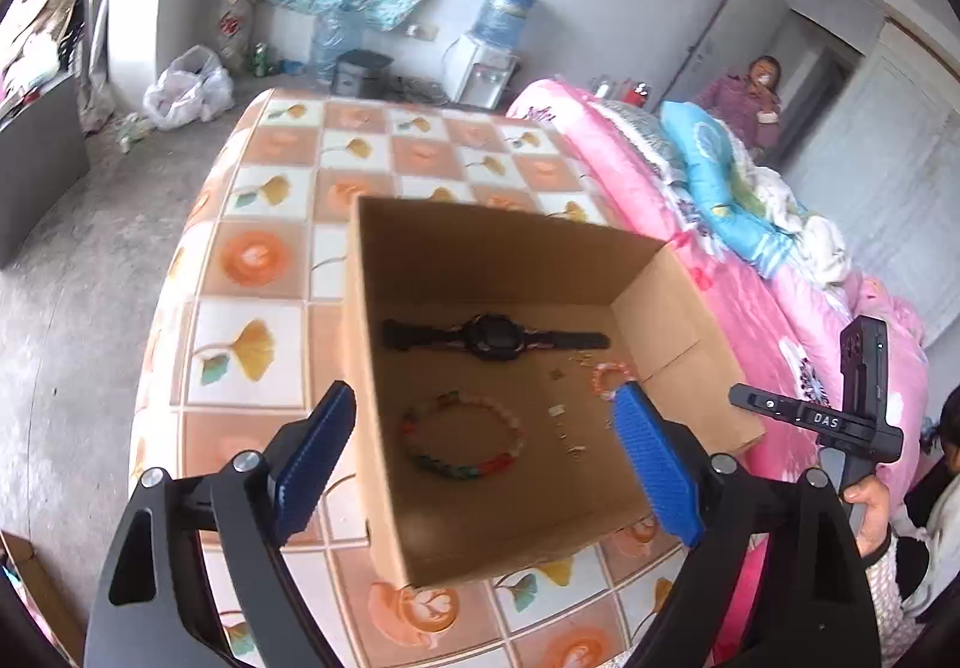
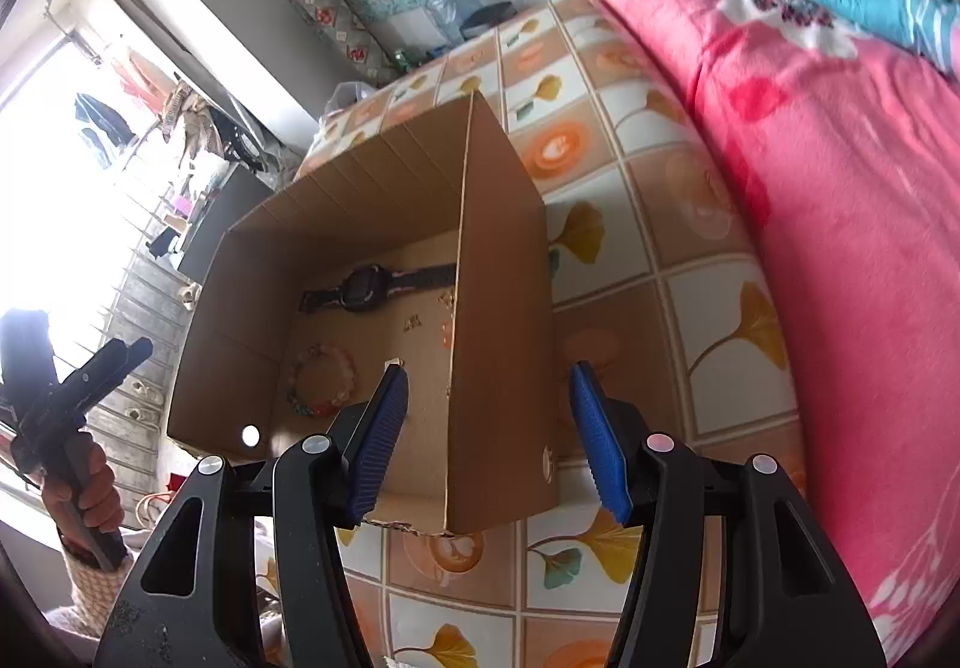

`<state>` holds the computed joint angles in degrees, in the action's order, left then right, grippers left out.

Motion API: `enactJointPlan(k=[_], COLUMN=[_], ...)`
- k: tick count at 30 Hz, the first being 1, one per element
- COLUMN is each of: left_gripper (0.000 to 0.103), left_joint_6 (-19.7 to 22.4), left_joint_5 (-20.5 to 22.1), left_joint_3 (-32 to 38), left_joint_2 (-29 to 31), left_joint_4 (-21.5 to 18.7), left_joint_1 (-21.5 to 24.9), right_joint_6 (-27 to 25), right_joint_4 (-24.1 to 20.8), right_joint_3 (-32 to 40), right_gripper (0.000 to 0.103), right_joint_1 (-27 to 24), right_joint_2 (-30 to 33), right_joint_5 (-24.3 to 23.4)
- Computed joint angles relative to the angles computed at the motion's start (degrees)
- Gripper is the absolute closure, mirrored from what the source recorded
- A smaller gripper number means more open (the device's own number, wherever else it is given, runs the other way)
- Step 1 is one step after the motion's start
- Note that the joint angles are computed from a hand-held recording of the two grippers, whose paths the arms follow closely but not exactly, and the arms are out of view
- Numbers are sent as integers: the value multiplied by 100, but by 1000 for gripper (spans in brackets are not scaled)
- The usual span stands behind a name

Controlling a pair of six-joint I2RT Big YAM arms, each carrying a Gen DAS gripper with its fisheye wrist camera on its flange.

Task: Organize jewelry
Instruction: 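Lift both open tools away from the box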

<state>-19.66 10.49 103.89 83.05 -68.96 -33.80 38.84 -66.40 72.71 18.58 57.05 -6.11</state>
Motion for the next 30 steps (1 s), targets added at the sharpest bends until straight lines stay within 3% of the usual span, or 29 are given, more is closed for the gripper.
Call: enactJointPlan(k=[4, 5, 8, 13, 30], left_gripper=[17, 17, 16, 16, 16], left_joint_6=[-424, -466, -574, -682, -886], left_joint_5=[935, 1116, 877, 801, 796], left_joint_3=[-456, -534, -742, -704, -1516], left_joint_2=[113, 140, 51, 24, -850], left_joint_4=[-130, -121, 78, 43, 102], left_joint_1=[246, 262, 159, 81, -90], right_joint_6=[297, 313, 431, 508, 1106], right_joint_4=[211, 194, 53, -297, -335], right_joint_3=[-222, -205, -104, 201, -170], right_gripper=[47, 46, 46, 46, 45], right_joint_1=[-40, 41, 183, 476, 973], right_joint_2=[71, 79, 138, 347, -219], right_joint_5=[-683, -542, -340, 180, 409])
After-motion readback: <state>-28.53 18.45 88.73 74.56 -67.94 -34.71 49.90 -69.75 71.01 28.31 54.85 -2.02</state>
